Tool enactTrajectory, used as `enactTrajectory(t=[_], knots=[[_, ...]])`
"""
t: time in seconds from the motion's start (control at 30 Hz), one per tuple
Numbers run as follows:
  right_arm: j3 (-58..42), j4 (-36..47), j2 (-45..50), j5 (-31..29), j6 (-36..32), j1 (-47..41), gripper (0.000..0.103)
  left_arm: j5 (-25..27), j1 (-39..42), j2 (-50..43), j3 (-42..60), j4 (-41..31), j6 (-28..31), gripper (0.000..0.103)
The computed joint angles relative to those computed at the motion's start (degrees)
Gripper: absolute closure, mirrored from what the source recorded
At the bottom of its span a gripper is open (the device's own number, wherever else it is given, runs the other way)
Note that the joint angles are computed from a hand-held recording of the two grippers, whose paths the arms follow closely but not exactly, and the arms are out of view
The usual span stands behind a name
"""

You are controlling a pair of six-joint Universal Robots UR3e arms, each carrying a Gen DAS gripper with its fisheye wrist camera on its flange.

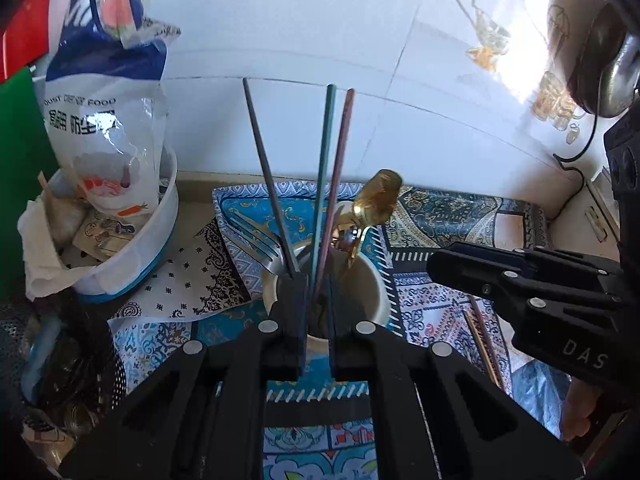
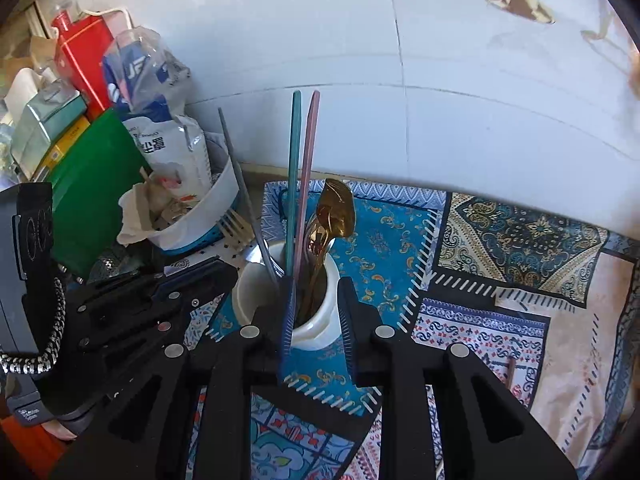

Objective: Organize utensils
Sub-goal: 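Open both tools to release the chopstick and spoon in the cup, then move both tools back over the remaining chopsticks on the cloth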

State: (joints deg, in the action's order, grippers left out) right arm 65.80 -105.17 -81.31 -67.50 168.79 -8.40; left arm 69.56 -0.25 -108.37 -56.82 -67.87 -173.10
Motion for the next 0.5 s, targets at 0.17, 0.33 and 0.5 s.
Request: enactTrajectory(t=[0.17, 0.33, 0.5], knots=[[2.5, 2.5, -6.2, 0.6, -2.9, -3.1, 0.083, 0.3, -1.2, 3.4, 1.2, -3.9, -1.5, 0.091], [5.1, 6.2, -13.0, 2.4, -6.6, -8.7, 0.083, 2.6, -4.6, 4.8, 4.8, -7.4, -2.7, 0.082], [8.4, 10.6, -19.9, 3.3, -11.7, -15.9, 0.083, 3.9, -9.1, 4.4, 7.4, -9.6, -4.2, 0.074]])
